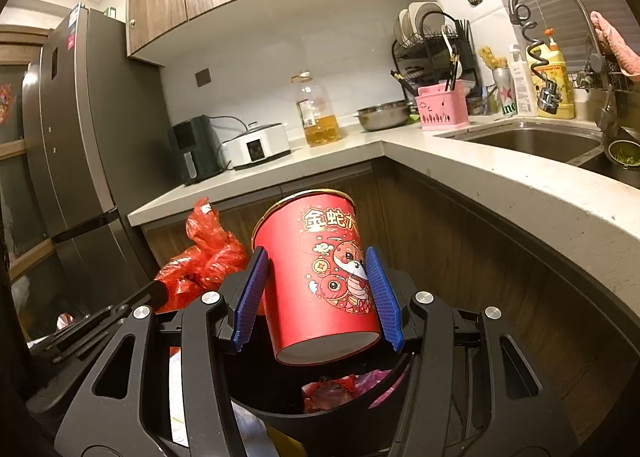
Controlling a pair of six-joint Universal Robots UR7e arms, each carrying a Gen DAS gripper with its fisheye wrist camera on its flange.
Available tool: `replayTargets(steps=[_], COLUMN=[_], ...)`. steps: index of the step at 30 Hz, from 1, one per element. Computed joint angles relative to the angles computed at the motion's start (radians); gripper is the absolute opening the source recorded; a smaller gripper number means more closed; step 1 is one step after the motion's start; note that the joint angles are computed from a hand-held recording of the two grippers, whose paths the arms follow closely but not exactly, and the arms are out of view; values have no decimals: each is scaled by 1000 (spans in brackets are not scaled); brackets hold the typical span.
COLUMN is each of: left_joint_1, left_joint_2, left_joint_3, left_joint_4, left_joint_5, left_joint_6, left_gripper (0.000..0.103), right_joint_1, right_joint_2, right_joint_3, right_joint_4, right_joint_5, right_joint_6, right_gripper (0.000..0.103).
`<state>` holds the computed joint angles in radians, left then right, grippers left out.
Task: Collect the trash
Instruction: 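Carry the red bag and red cup over the black bin with both grippers, then open both grippers to drop the bag and cup into the bin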
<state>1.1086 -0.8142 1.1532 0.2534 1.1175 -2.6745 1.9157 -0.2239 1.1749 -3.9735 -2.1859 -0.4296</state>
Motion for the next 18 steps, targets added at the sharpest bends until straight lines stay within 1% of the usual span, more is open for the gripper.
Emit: replayTargets(steps=[13, 18], left_joint_1=[10, 15], left_joint_2=[40, 57], left_joint_3=[-50, -74], left_joint_4=[34, 62], left_joint_5=[3, 9], left_joint_6=[-7, -12], left_gripper=[0, 0], right_joint_1=[-13, -19], right_joint_2=[10, 14], right_joint_3=[-32, -42], right_joint_4=[41, 73], right_joint_5=[1, 5], right_joint_6=[7, 29], right_gripper=[51, 52])
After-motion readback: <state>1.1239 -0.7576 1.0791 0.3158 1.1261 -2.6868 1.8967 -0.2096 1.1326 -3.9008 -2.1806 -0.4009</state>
